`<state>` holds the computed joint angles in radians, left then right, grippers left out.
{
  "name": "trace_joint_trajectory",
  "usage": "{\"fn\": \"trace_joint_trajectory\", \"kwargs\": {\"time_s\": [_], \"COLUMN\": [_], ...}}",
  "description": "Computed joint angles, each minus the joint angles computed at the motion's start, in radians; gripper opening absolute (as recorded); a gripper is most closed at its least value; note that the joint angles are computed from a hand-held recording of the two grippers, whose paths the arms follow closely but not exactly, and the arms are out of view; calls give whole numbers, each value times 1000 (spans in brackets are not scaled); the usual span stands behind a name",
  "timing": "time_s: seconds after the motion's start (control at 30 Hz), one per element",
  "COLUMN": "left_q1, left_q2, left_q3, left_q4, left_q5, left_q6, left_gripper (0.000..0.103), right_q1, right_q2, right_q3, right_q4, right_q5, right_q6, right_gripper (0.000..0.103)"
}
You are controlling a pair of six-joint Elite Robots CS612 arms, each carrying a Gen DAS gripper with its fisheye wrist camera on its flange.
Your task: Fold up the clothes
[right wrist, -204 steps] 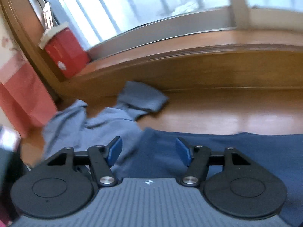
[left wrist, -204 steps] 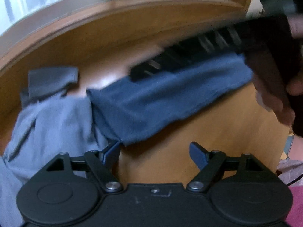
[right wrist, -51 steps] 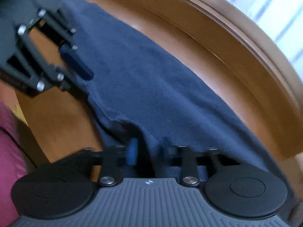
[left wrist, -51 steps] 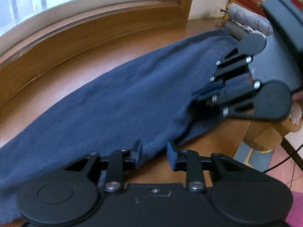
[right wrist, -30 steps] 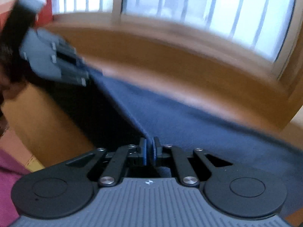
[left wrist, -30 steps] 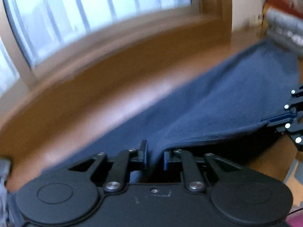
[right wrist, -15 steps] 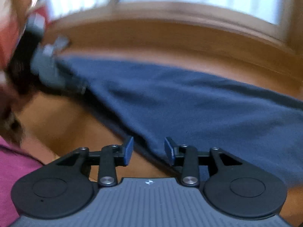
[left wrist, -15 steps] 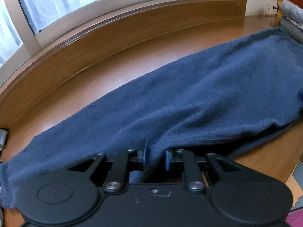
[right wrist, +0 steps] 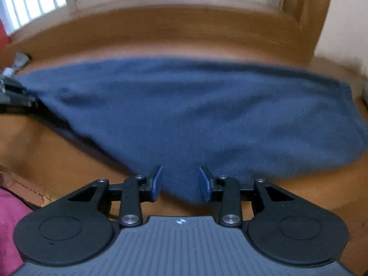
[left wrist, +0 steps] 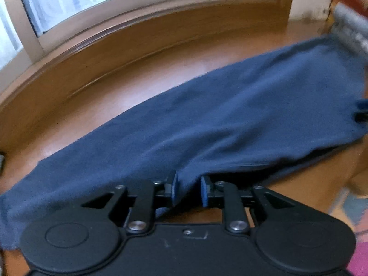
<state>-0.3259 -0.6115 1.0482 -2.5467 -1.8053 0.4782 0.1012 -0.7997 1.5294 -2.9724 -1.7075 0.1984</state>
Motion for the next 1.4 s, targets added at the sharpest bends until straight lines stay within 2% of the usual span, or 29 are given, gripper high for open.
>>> {"fn": "trace_joint_trajectory", "kwargs": {"time_s": [0.1,0.2,0.27,0.33,0.37,0.47,0.57,0.6,0.7,0.77,0.83,0.87,0.97,1.03,1.1,1.2,1.27,1.4], "left_q1": [6,-14,-39,-65,-78,-117,-153,-162,-174,-180,-186,-188,-193,-201,-199,-193,-195,-201], "left_q2": [-6,-6,0,12,22,44,55,58,64,66,66,66,61,57,60,81,109,173], "left_q3": [-25,-28,-36,-50,-63,-78,-73,-73,-85,-88,-89,-87,-73,-64,-74,-117,-163,-279], "left_q4": [41,-4,-28,-43,-36,-36,-56,-57,-10,17,34,38,23,14,12,-5,-7,81], "left_q5": [-53,-56,-52,-63,-78,-113,-99,-87,-63,-38,-3,13,36,64,44,-2,4,36], "left_q6": [-20,-49,-65,-105,-127,-151,-157,-166,-218,-249,-258,-266,-255,-242,-251,-264,-257,-259], "left_gripper": [20,21,22,27,29,29,29,29,29,29,29,29,30,30,30,34,36,36], "right_q1": [-17,-47,-73,-103,-117,-161,-187,-190,-187,-178,-175,-175,-180,-184,-185,-194,-207,-235], "right_q2": [-1,10,20,31,37,61,95,109,153,181,207,218,251,272,273,223,171,72], "right_q3": [0,-6,-10,-18,-27,-73,-149,-177,-265,-317,-358,-377,-440,-474,-477,-388,-298,-109], "right_q4": [-39,-57,-80,-123,-136,-141,-61,-26,87,144,152,159,180,179,153,54,-3,-68], "right_q5": [-69,-144,-146,-98,-52,151,331,366,404,381,380,388,399,399,387,382,378,300], "right_q6": [-26,-49,-71,-101,-121,-197,-305,-354,-511,-607,-652,-653,-574,-523,-479,-421,-380,-250], "right_gripper": [45,48,48,48,48,43,41,41,41,40,40,40,41,45,45,45,46,50]}}
